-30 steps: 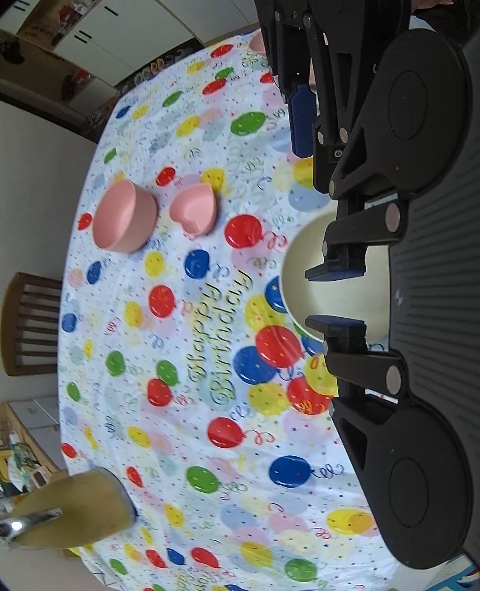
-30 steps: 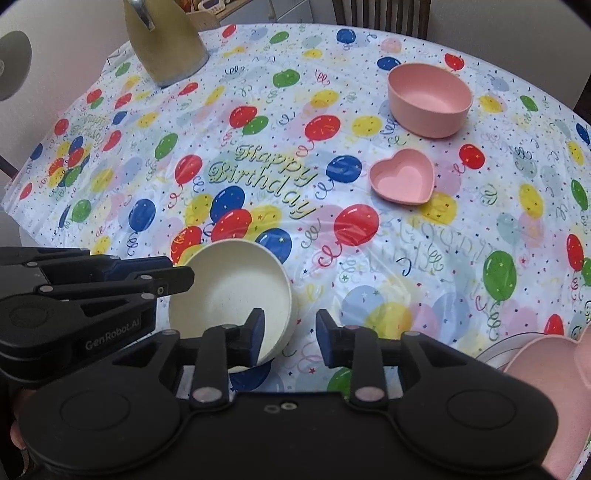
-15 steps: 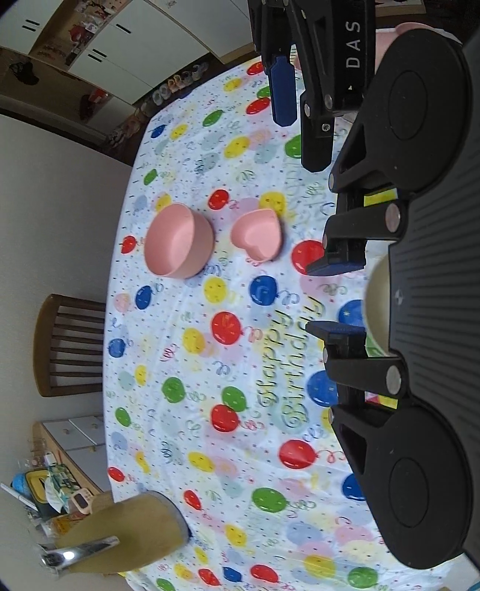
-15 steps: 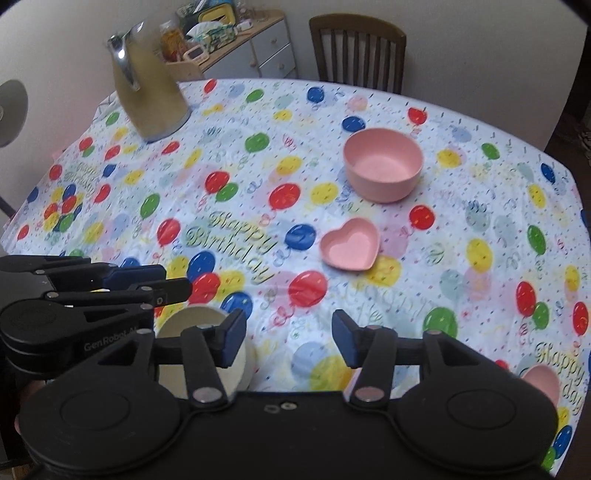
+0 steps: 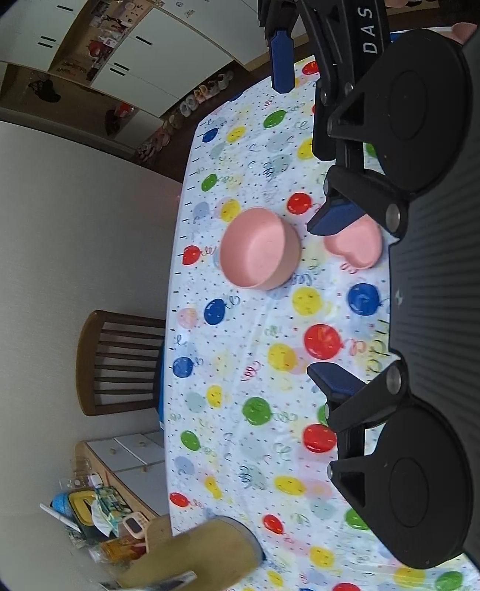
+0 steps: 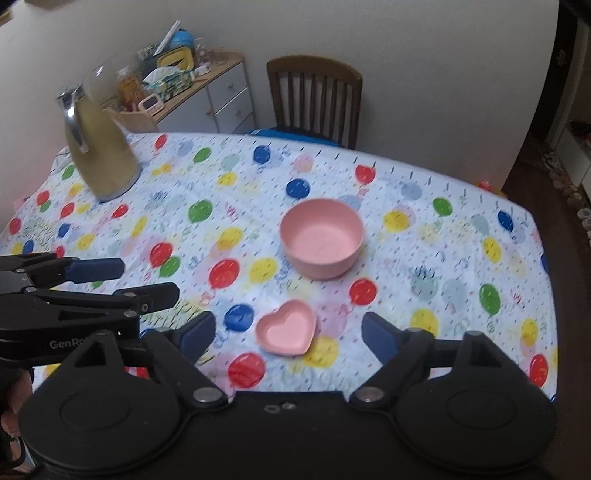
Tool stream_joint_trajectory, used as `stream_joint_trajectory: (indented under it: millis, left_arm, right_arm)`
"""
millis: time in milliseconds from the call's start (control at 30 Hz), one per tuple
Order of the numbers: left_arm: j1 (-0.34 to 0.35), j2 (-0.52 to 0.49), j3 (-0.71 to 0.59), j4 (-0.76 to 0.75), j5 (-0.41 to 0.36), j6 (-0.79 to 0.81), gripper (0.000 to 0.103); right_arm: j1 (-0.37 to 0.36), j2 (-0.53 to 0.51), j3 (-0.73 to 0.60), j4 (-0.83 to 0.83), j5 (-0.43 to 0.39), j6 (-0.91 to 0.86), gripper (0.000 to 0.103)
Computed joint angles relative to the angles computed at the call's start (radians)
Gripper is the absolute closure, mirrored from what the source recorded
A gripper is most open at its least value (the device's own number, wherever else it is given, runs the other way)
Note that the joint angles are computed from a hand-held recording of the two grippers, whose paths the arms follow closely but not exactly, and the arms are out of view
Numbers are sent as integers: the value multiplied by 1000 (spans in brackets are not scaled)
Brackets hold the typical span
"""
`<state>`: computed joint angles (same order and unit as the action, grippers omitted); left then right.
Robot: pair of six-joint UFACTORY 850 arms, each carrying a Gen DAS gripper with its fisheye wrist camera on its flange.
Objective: Organize plates and bowls
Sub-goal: 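Move both grippers to the pink bowl rim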
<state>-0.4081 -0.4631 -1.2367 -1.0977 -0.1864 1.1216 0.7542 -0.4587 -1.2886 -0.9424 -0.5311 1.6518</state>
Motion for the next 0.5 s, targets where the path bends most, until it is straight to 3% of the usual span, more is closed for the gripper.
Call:
stream_joint_trajectory:
  millis: [133, 500]
  left_arm:
    - [1, -71, -86, 62, -19, -65, 27]
    - [-12, -292, -355, 379, -55, -414, 27]
  right_arm:
    - [-25, -26, -28, -18, -26, 18, 6]
    - [-116, -119, -95, -14, -2, 23, 8]
